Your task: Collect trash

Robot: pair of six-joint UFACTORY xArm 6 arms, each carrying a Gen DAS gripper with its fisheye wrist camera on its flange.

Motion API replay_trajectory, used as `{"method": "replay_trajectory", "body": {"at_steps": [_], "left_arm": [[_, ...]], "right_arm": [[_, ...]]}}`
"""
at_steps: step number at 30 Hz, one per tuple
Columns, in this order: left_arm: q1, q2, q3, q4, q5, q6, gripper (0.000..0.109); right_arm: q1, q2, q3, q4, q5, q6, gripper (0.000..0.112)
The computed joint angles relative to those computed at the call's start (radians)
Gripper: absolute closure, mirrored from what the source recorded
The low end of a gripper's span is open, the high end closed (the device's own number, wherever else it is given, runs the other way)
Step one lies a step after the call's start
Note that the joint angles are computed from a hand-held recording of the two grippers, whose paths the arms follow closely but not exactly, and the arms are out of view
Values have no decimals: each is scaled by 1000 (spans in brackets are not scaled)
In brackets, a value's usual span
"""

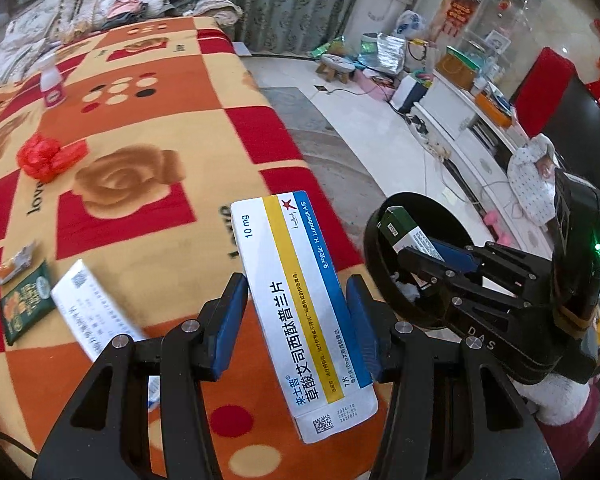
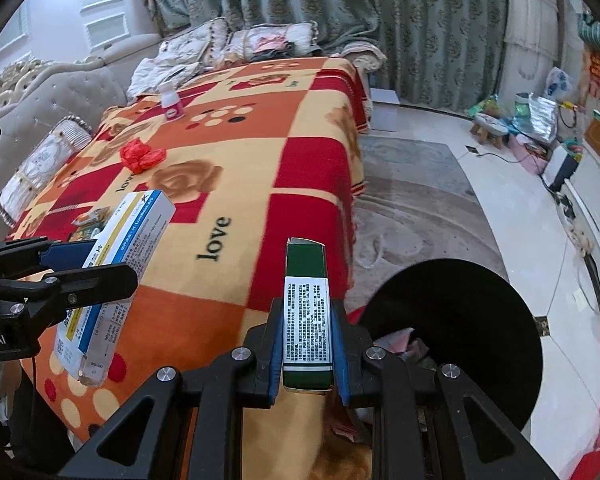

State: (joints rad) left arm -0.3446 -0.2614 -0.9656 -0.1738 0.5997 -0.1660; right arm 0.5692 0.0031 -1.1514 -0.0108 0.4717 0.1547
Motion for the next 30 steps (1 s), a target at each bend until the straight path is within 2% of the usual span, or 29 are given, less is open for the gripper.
{"method": "replay_trajectory", "body": {"at_steps": [11, 30], "left_arm": [[-55, 115, -107, -102, 12, 71, 59], [-121, 316, -299, -210, 35, 117, 59]], "right_arm": [[-60, -45, 59, -21, 12, 27, 92], [-177, -91, 138, -3, 15, 26, 92]]}}
